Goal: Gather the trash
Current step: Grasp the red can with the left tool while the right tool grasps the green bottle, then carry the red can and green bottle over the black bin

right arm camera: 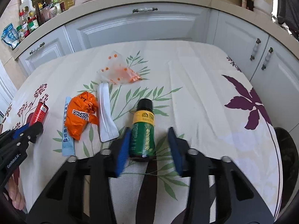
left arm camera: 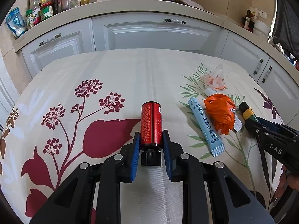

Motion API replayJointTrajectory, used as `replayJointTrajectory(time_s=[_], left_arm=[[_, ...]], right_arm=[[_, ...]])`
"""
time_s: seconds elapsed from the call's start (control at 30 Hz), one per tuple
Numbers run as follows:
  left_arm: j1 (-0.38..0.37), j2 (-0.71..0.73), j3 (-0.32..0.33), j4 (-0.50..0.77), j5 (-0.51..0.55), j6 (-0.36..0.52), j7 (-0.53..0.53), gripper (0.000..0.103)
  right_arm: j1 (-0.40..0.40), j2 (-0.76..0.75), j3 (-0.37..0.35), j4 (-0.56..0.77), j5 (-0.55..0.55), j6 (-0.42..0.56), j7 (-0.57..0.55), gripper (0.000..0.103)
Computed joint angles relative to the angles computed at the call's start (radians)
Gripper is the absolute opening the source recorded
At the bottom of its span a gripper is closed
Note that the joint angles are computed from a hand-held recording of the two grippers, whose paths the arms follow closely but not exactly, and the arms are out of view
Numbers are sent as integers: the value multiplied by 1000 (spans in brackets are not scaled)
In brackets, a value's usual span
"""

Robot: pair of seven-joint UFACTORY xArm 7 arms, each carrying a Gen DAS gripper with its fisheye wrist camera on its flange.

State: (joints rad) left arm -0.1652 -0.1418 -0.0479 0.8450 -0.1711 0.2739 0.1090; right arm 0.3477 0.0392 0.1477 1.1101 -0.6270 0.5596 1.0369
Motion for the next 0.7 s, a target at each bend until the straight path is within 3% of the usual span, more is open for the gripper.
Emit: replayJointTrajectory(time_s=[0.07,0.2,0.43,0.7], left_arm=[[-6,-1,5,-1,-17,-2,16,24],[-12,-6,9,-8,-37,-12,36,25],[-28,-38,16,-33,-79,-41,68,24],[-61,-99,14,-71,-74,-87,68,24]], right_arm=[[1,-3,0,-3,-4,0,0,23],[-5,-26,1,-28,-29,-27,31,23],[-28,-103,29,-90,-179,-63,157,23],[-74,-210,91,-146,-307,-28,271,23]])
